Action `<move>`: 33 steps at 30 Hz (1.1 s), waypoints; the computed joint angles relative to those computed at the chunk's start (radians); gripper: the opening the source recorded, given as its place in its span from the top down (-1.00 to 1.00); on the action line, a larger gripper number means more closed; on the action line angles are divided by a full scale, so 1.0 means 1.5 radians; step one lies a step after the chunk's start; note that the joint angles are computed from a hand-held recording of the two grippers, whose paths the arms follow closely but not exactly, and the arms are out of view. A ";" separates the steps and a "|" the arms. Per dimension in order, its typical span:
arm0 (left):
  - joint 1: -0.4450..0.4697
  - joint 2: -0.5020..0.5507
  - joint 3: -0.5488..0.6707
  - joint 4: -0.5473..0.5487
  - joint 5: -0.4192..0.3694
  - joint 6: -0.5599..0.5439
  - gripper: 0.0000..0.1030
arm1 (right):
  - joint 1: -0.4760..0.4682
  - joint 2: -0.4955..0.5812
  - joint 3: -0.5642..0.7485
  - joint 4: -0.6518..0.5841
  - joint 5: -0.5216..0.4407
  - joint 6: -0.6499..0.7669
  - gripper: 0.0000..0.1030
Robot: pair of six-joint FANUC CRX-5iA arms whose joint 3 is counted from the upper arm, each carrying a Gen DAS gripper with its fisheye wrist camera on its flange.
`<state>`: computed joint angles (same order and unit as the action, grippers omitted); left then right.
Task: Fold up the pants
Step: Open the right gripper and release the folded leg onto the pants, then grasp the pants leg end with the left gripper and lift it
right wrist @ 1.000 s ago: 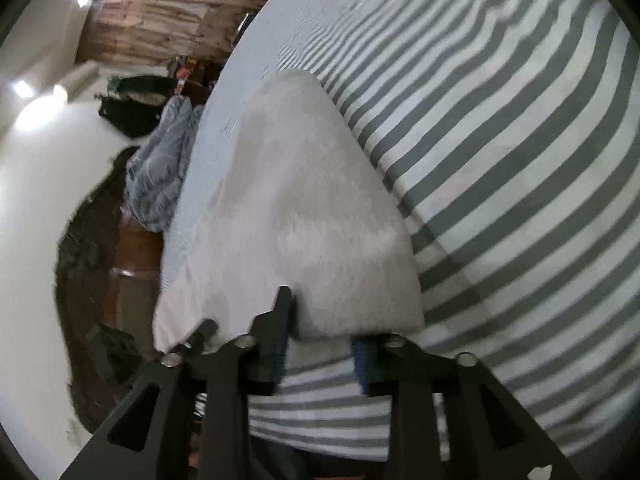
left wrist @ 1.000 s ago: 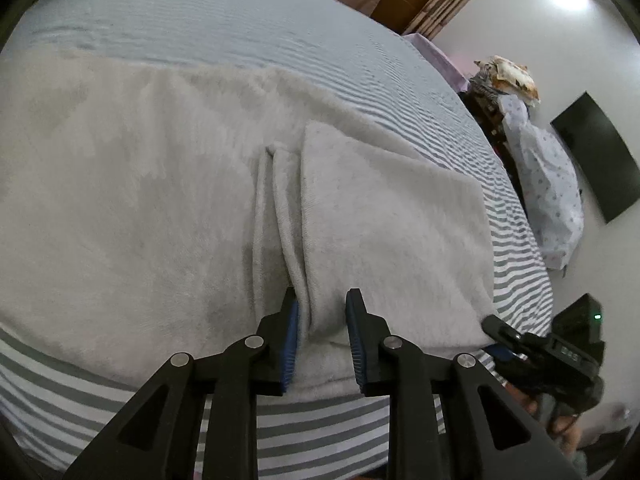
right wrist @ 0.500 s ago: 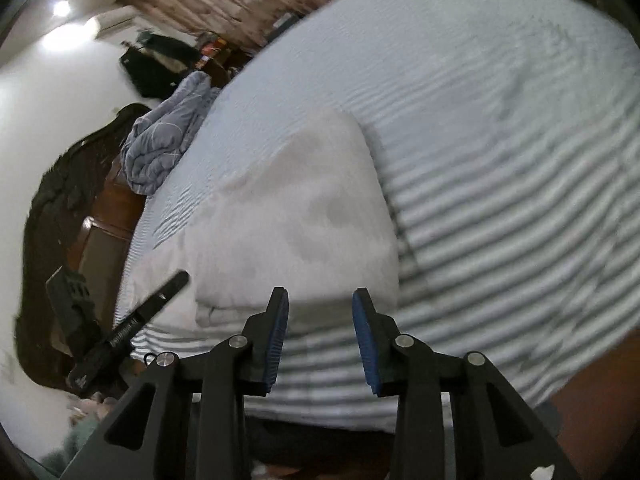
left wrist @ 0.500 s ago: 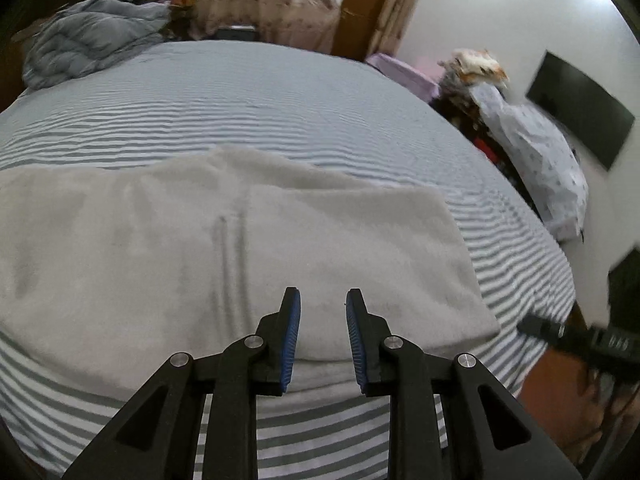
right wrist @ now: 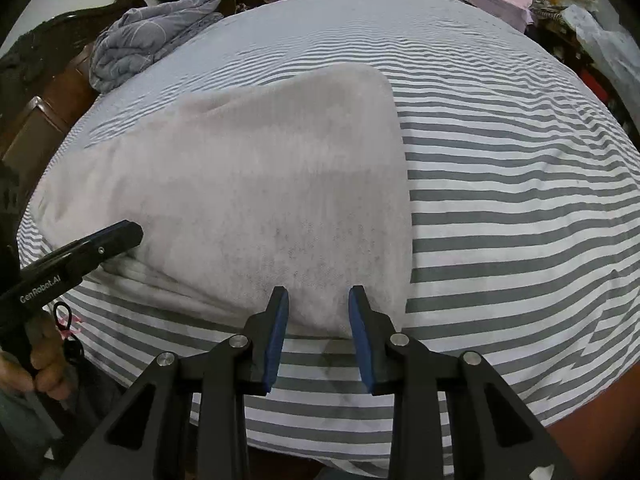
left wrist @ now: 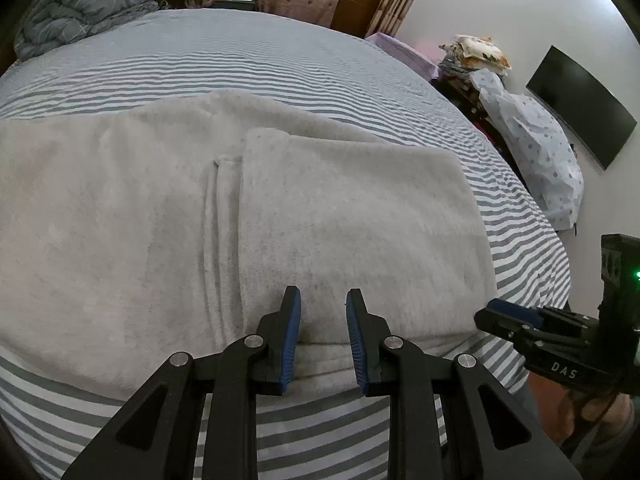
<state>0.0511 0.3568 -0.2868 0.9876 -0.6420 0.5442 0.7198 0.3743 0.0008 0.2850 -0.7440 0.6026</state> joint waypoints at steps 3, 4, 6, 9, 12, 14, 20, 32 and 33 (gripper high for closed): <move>0.002 0.000 0.001 0.003 -0.005 -0.012 0.51 | -0.001 0.012 0.025 -0.016 -0.017 0.005 0.45; 0.005 0.000 0.004 0.000 -0.011 -0.012 0.51 | -0.001 0.012 0.027 -0.018 -0.019 0.006 0.44; 0.016 -0.002 0.006 0.002 -0.034 -0.008 0.51 | -0.001 0.021 0.042 -0.017 -0.023 0.005 0.41; 0.036 -0.012 0.008 -0.005 -0.042 0.019 0.42 | -0.002 0.020 0.049 -0.018 -0.021 -0.005 0.26; 0.065 -0.030 -0.012 0.025 -0.043 0.013 0.29 | -0.002 0.002 0.030 0.004 0.015 -0.045 0.10; 0.094 -0.035 -0.016 0.036 -0.060 0.022 0.25 | 0.001 0.000 0.031 0.022 0.019 -0.057 0.05; 0.195 -0.046 -0.038 0.096 -0.093 0.061 0.20 | 0.004 0.021 0.072 0.005 0.017 -0.053 0.03; 0.302 0.066 0.006 0.210 -0.149 0.188 0.04 | 0.019 0.095 0.192 -0.018 -0.049 -0.015 -0.05; 0.303 0.078 0.015 0.217 -0.155 0.192 0.04 | 0.019 0.100 0.199 -0.019 -0.054 -0.015 -0.05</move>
<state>0.5059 0.4743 -0.2642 1.3127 -0.8752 0.8321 0.7482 0.5241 0.3001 0.2569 -0.8250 0.5802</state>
